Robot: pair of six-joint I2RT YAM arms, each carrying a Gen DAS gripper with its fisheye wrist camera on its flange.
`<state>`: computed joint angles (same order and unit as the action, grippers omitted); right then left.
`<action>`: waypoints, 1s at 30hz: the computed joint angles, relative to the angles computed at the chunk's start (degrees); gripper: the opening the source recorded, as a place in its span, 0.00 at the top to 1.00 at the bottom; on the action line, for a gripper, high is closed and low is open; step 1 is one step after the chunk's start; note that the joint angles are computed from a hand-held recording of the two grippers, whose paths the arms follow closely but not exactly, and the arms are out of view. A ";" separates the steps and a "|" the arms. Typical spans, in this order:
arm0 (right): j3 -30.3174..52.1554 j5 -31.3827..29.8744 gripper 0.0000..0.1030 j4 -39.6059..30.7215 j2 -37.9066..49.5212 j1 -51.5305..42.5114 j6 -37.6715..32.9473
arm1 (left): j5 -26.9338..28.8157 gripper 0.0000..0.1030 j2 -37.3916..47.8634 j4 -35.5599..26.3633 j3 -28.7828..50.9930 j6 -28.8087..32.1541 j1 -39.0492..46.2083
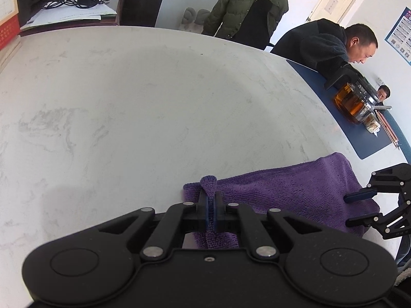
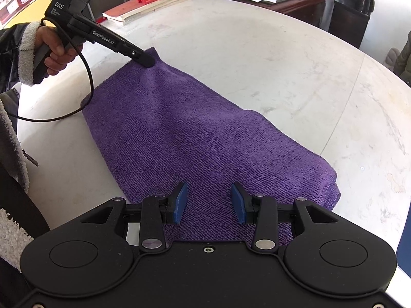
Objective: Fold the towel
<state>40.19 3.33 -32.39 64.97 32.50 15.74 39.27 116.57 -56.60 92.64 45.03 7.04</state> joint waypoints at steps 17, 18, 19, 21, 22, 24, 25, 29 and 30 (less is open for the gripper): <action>14.26 -9.36 0.63 9.28 12.84 -2.60 -12.41 | -0.17 0.94 -0.14 0.42 -0.51 -1.10 0.08; 15.76 -10.59 0.63 10.16 15.47 -2.43 -14.01 | -0.47 0.94 -0.23 0.38 -0.47 -1.38 -0.07; 17.37 -11.82 0.64 10.86 18.09 -2.27 -15.63 | -0.72 0.94 -0.30 0.35 -0.41 -1.70 -0.20; 21.29 -14.38 0.64 11.87 23.72 -1.79 -19.33 | -1.00 0.94 -0.35 0.34 -0.35 -2.52 -0.35; 21.95 -15.09 0.64 12.13 24.92 -1.57 -19.70 | -1.06 0.94 -0.33 0.32 -0.29 -2.90 -0.38; 24.51 -17.06 0.66 12.08 28.63 -1.63 -21.15 | -1.13 0.94 -0.34 0.35 -0.29 -3.52 -0.38; 25.47 -17.56 0.67 11.73 29.90 -1.83 -22.23 | -1.14 0.94 -0.32 0.30 -0.23 -3.71 -0.36; 29.29 -17.30 0.68 10.25 34.57 -2.46 -25.69 | -1.37 0.94 0.22 -1.02 0.96 -3.61 -0.17; 30.19 -16.65 0.68 9.92 35.62 -2.57 -26.30 | -1.43 0.94 0.31 -1.44 1.23 -3.25 -0.06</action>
